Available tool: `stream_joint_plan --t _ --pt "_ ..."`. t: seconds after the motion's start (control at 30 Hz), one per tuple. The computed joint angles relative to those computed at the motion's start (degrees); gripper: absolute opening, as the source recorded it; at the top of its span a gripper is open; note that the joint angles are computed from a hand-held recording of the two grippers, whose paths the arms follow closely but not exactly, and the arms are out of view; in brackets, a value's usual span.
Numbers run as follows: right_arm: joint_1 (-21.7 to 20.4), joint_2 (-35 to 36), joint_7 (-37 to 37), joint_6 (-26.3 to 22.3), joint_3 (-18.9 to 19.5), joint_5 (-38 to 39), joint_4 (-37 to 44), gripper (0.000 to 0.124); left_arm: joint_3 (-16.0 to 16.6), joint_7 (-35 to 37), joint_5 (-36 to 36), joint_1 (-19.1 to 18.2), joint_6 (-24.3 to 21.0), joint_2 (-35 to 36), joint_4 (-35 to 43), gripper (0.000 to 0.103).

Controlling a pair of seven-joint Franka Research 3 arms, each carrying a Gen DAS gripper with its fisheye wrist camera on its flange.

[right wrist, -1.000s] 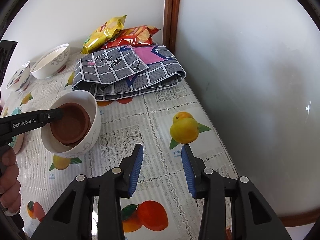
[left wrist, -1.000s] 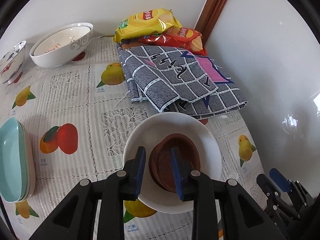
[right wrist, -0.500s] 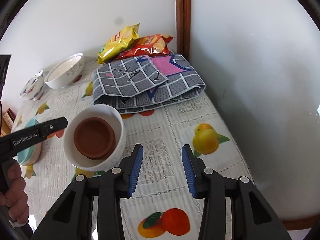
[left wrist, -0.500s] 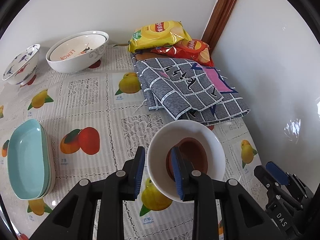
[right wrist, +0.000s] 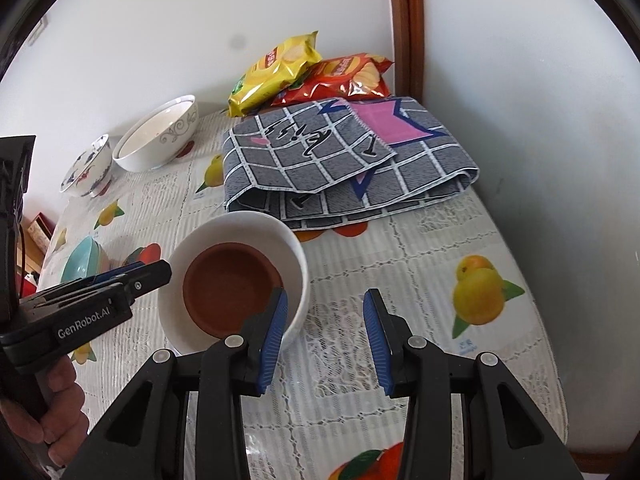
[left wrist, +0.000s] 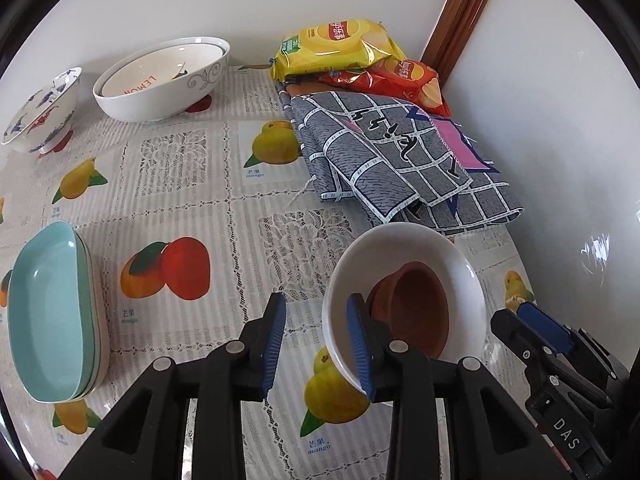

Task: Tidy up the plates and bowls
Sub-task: 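Close the left gripper on the white bowl rim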

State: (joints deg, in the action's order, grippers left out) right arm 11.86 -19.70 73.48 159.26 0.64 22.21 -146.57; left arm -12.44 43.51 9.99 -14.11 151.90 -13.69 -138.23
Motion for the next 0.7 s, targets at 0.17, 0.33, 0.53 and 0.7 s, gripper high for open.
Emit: stream_joint_plan --t 0.17,0.33,0.53,0.7 --pt "-0.36 3.11 1.87 -0.35 1.24 -1.82 1.77 0.04 0.4 1.43 -1.1 -0.22 0.17 1.84 0.62 0.03" --pt "-1.73 5.44 6.1 -0.44 2.87 -6.78 2.98 0.04 0.5 2.07 -1.76 0.09 -0.1 3.39 1.23 0.033" --pt "-3.69 7.71 14.09 -1.63 4.45 -15.39 4.34 0.04 0.55 2.88 -2.3 0.41 0.05 4.83 1.79 0.036" --pt "-2.52 8.48 13.98 -1.64 3.09 -15.0 4.58 0.04 0.31 3.01 -1.44 0.71 -0.52 5.99 2.59 0.038"
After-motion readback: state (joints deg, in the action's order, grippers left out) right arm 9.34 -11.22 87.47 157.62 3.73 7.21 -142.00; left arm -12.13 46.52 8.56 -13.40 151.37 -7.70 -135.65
